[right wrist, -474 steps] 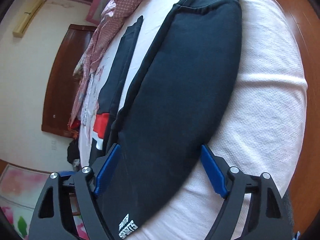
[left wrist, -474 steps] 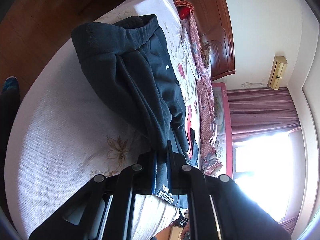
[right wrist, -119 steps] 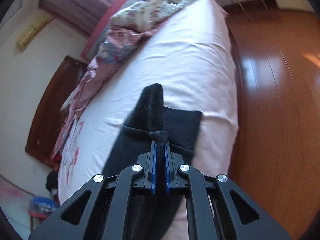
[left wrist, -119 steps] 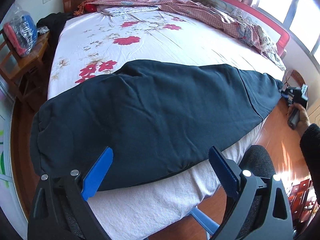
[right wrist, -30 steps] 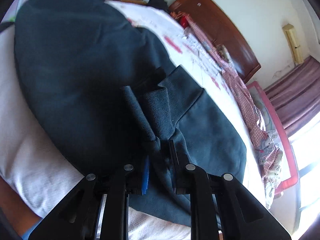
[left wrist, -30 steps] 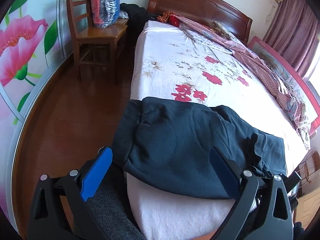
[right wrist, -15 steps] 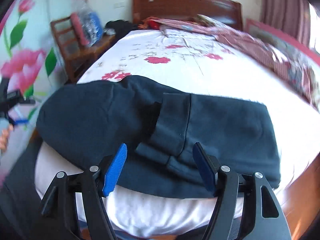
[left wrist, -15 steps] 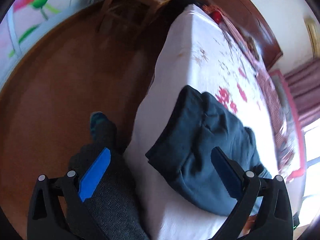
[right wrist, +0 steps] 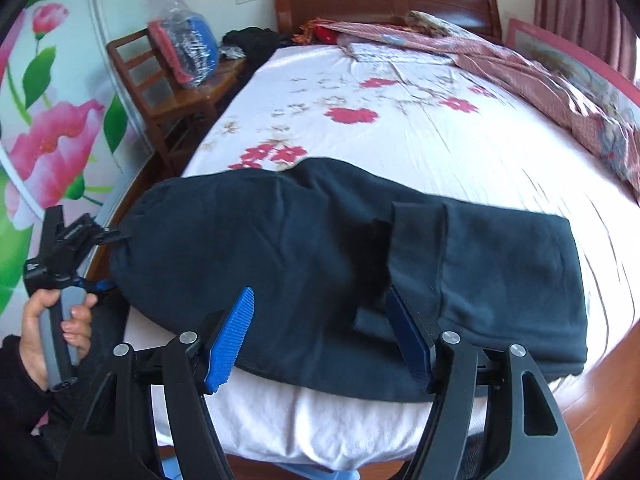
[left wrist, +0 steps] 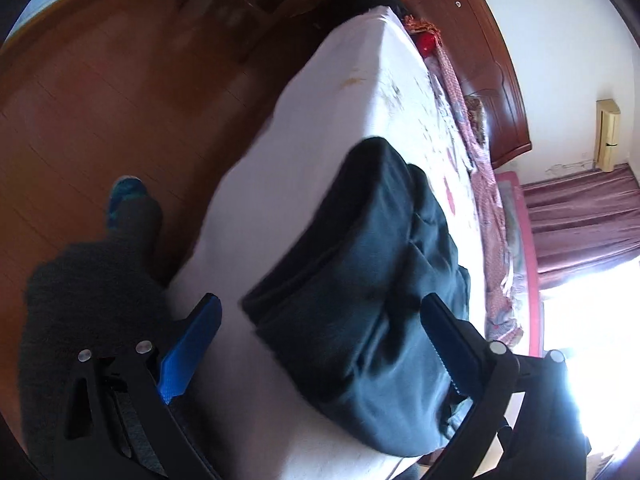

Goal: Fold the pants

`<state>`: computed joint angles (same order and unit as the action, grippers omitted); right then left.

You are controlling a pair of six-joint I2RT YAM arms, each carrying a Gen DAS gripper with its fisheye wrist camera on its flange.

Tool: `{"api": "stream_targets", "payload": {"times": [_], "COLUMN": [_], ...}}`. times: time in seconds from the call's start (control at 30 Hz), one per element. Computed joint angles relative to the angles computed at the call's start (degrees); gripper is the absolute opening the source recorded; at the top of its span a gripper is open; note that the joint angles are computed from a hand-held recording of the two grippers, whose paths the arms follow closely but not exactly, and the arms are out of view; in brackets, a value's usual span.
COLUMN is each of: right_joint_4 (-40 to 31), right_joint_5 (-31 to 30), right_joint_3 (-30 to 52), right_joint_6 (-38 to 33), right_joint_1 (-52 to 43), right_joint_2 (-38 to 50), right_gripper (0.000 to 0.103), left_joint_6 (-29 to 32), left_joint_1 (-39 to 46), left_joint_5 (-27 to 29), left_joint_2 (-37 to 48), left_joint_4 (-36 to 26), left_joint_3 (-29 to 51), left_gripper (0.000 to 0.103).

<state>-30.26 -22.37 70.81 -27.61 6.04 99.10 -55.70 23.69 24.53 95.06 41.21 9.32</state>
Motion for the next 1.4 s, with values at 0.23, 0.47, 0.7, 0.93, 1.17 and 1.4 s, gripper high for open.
{"api": "stream_targets", "payload": {"times": [0.23, 0.47, 0.7, 0.93, 1.17, 1.4], "right_joint_4": [-0.91, -1.03, -1.86, -1.62, -2.05, -5.06], "right_joint_5": [0.07, -0.92, -6.14, -14.22, -18.61, -19.19], "right_joint_3": [-0.5, -1.33, -0.27, 4.65, 12.46, 18.0], "right_joint_6": [-0.83, -0.09, 2.44, 6.53, 11.46, 12.04], "right_joint_1": [2.78, 0.25, -7.56, -19.32, -33.04, -41.47], "right_joint_2": [-2.38, -2.21, -0.31, 4.17, 12.22, 19.27], "right_gripper": [0.068, 0.068, 0.068, 0.068, 0.068, 0.068], "left_joint_6": [-4.55, -1.93, 1.37, 13.01, 19.21, 23.42], "left_joint_1": [3.54, -5.84, -15.6, -35.06, -46.54, -54.47], "left_joint_5": [5.87, -7.3, -18.72, -29.04, -28.47, -31.27], "left_joint_2": [9.89, -15.93, -29.13, -19.39, 2.64, 26.16], "left_joint_4": [16.08, -8.5, -31.4, -41.41, -43.64, -54.86], "left_joint_3": [-2.95, -1.08, 11.03, 37.26, 62.12, 87.69], "left_gripper": [0.042, 0.026, 0.022, 0.021, 0.021, 0.021]}}
